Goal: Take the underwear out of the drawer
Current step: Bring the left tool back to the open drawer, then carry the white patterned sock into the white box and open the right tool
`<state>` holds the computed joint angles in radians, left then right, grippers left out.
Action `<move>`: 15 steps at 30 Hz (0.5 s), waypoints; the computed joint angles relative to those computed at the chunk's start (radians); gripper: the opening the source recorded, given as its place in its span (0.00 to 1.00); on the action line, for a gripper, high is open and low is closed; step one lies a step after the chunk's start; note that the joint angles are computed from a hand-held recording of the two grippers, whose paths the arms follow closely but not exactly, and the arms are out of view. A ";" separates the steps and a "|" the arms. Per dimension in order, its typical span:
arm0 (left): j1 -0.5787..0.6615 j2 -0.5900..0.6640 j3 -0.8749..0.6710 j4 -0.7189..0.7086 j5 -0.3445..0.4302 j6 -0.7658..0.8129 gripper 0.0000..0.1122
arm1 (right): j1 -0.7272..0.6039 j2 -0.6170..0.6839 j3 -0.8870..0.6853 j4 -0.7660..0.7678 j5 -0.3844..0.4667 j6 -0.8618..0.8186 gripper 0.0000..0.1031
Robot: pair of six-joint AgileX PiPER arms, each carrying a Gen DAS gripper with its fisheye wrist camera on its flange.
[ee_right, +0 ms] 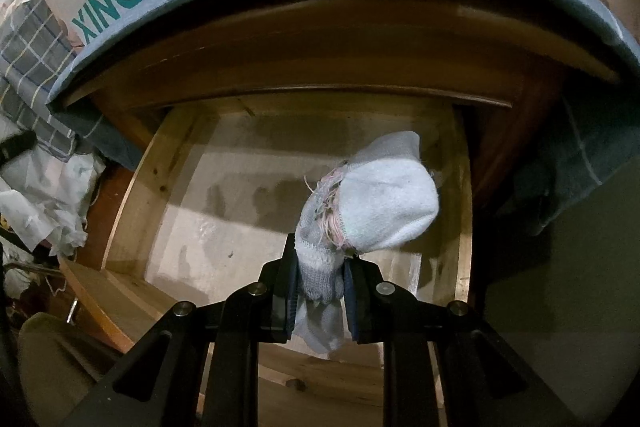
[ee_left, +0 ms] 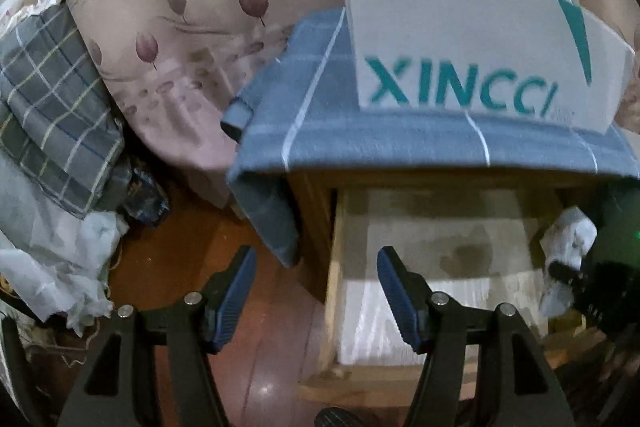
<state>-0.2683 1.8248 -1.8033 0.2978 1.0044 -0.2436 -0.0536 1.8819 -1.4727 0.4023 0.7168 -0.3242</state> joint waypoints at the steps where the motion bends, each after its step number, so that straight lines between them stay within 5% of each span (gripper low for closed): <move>1: -0.007 -0.017 0.050 0.002 -0.030 -0.016 0.57 | 0.000 0.000 0.001 0.004 -0.001 -0.003 0.18; 8: -0.035 -0.068 0.224 0.022 -0.157 -0.111 0.57 | -0.016 -0.031 0.040 0.057 -0.027 -0.041 0.18; 15: -0.019 -0.094 0.279 0.021 -0.210 -0.170 0.57 | -0.054 -0.079 0.022 0.054 0.056 -0.025 0.18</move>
<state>-0.2876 1.7304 -1.5239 0.3183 0.7941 -0.4135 -0.1074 1.8033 -1.4509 0.4563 0.7725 -0.3495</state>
